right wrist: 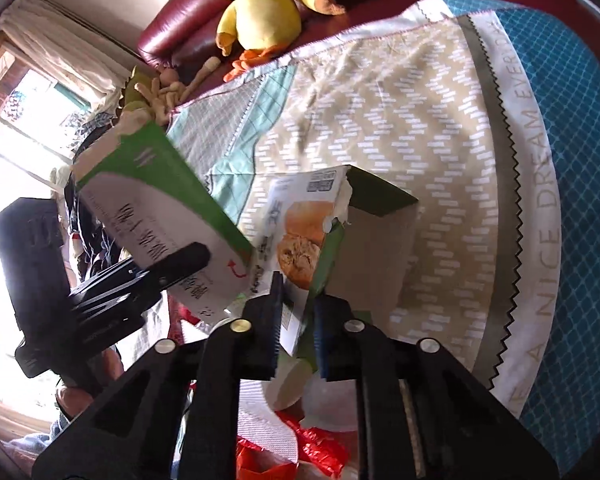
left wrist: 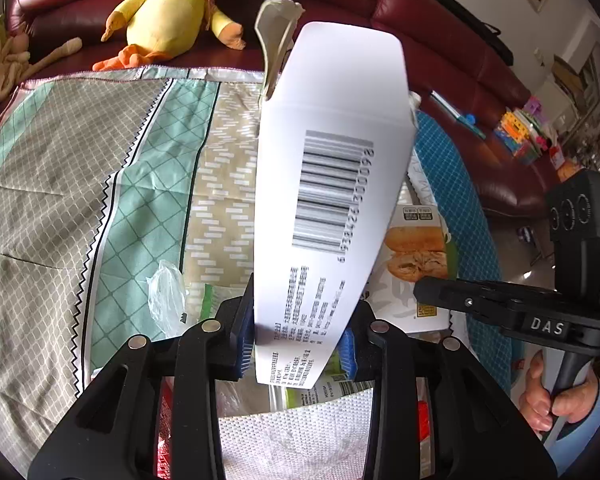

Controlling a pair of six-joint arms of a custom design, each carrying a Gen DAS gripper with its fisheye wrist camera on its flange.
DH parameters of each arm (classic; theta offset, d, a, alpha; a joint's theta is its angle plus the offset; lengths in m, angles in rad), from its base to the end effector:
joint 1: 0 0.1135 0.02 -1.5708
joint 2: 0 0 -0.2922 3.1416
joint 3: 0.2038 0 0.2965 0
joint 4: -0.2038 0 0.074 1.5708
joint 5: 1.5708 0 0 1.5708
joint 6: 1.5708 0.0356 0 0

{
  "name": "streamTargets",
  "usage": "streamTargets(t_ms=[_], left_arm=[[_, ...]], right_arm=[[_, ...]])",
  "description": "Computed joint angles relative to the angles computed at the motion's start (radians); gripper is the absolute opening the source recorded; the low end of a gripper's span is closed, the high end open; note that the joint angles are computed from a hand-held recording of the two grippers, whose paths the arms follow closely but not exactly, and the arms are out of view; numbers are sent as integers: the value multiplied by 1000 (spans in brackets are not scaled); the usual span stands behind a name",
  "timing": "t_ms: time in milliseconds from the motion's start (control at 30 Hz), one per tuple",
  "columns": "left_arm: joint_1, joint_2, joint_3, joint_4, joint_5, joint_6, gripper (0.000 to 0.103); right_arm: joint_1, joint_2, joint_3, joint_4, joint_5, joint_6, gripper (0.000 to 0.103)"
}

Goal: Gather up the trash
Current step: 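Grasp the green-and-white biscuit box with the right tool while the left tool holds its box, then carry both boxes to the teal bucket and open the right tool to drop the biscuit box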

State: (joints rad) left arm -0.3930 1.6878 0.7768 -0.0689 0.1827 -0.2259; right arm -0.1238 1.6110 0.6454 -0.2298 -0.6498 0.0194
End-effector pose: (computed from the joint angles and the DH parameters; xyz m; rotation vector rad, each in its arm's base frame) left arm 0.3118 -0.1363 0.1205 0.2886 2.5793 -0.4668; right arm 0.2843 -0.0137 0.1056 0.0202 2.6177 0.8529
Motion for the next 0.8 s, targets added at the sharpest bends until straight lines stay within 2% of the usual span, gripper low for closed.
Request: streamTargets(t_ms=[200,367,467,533,567,600,800], left_arm=[[-60,-78,-44,-8,-20,-17,34],[-129,-108,-62,-17,-45,-20,33],[-157,-60,-55,-6,-68,-15,33],[-166,-17,-44,1,-89,-15,34],[-168,-6,-44,5,-97,-18,34],[-165,2,-42,5,-88,-17,34],[-178,35,-22,-21,-104,-2,34]], right_arm=[[34,-174,-80,-59,69,5,2],[-59,-259,-148,-120,116,-74,3],[-147,-263,-175,-145,114,-117,15],[-184,-273,-195,-133,150,-135,32],[-202,-274,-201,-132,162,-144,57],[-218,-272,-207,-131,166,-154,68],[-277,-150,-223,-49,184,-172,68]])
